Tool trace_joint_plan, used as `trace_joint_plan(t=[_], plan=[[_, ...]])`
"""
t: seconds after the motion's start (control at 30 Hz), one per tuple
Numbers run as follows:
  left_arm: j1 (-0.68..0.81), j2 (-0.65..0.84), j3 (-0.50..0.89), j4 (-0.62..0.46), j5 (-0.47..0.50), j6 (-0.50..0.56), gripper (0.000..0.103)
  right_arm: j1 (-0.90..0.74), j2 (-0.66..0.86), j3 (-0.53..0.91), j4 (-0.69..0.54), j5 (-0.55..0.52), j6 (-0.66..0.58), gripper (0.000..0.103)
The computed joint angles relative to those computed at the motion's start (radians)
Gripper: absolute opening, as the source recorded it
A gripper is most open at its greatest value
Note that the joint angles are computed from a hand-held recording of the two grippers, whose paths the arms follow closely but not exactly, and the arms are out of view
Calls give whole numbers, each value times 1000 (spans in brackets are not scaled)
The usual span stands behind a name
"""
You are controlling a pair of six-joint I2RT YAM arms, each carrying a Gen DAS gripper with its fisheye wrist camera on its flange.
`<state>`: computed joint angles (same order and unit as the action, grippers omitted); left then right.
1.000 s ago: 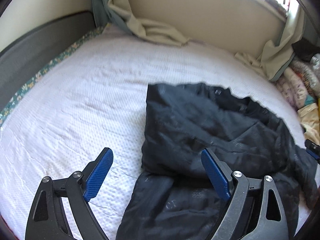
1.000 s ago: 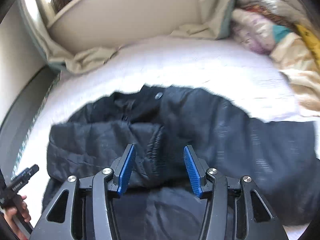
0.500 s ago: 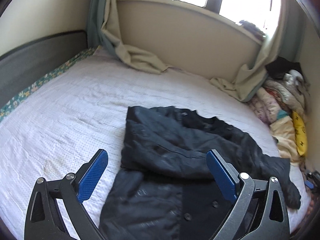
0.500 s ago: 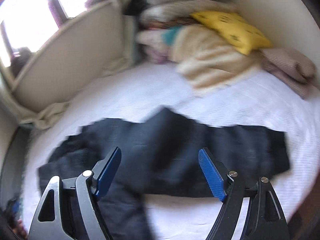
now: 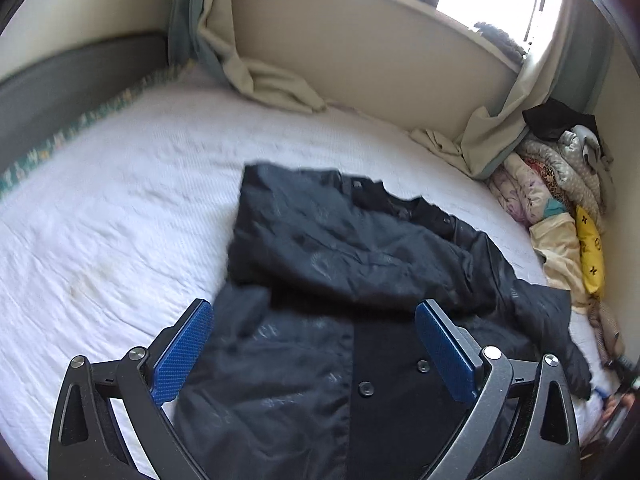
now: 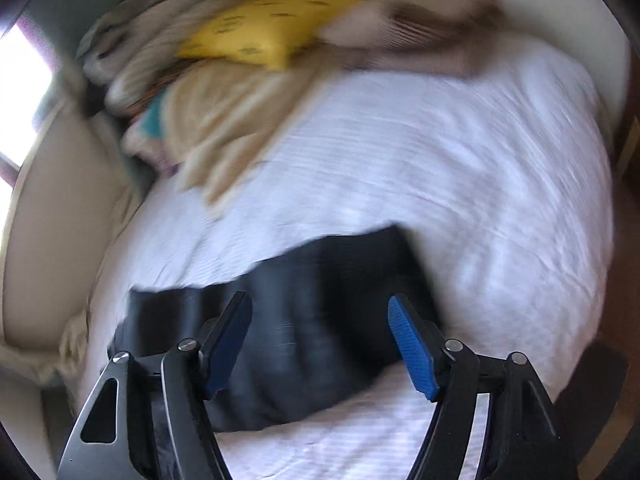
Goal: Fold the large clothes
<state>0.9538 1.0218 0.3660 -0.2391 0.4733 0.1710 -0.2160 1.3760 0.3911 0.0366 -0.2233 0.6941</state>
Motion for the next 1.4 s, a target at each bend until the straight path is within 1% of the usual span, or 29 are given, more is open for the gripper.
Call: trace_joint_plan(t=[0.07,0.13,0.23,0.27,0.33,0.43,0.5,0.57,0.63,0.7,0.8,0.83,0.87,0.9,0.97,1.03,1.13,1.17,1.23,1.27,1.3,1.33,1.4], plan=[[-23,16,2,17,-11,-31,102,-120,26,-31,33,-78,-11,70],[-41,0,-2,17,-13,-42,102,-211,53,-46,54,-141,-25,70],[-71,-32,-11,13,-23,-65,102,-293,119,-50,82,-220,-39,70],[-82,-39,-13,12,-25,-73,102,-320,163,-50,105,-260,-39,70],[-100,-50,-19,13,-36,-85,102,-349,222,-52,152,-310,-31,70],[-122,-37,-20,26,-51,-102,102,-345,244,-56,189,-340,-29,70],[-136,-28,-21,36,-61,-113,102,-317,270,-49,211,-347,-24,70],[-145,-17,-22,46,-70,-121,102,-287,272,-50,222,-329,-20,70],[-154,-3,-21,57,-76,-128,102,-235,274,-41,224,-280,-19,70],[-161,4,-23,66,-83,-134,102,-180,278,-20,212,-224,-30,63],[-158,14,-20,73,-84,-138,102,-114,275,7,173,-145,-60,49],[-154,18,-19,75,-82,-138,102,-104,276,12,170,-137,-69,36],[-146,22,-17,76,-80,-137,102,-98,279,18,167,-142,-75,19],[-139,25,-15,77,-77,-136,102,-97,285,25,170,-168,-79,15],[-116,28,-11,76,-69,-132,102,-77,256,35,139,-147,-69,13],[-91,26,-5,68,-55,-126,102,-18,146,33,88,-68,-62,12],[-62,11,-3,63,-46,-117,102,132,-63,40,0,113,-79,12],[-57,4,-4,63,-46,-115,102,232,-148,54,-35,213,-89,12],[-54,-7,-6,65,-49,-112,102,397,-232,80,-60,334,-95,12],[-56,-12,-8,66,-51,-110,102,461,-246,93,-61,371,-92,12],[-59,-16,-10,66,-53,-107,102,575,-245,126,-56,425,-97,12],[-66,-22,-14,67,-61,-104,102,640,-238,146,-56,459,-100,12],[-81,-33,-22,72,-77,-95,102,830,-153,238,-40,542,-130,12]])
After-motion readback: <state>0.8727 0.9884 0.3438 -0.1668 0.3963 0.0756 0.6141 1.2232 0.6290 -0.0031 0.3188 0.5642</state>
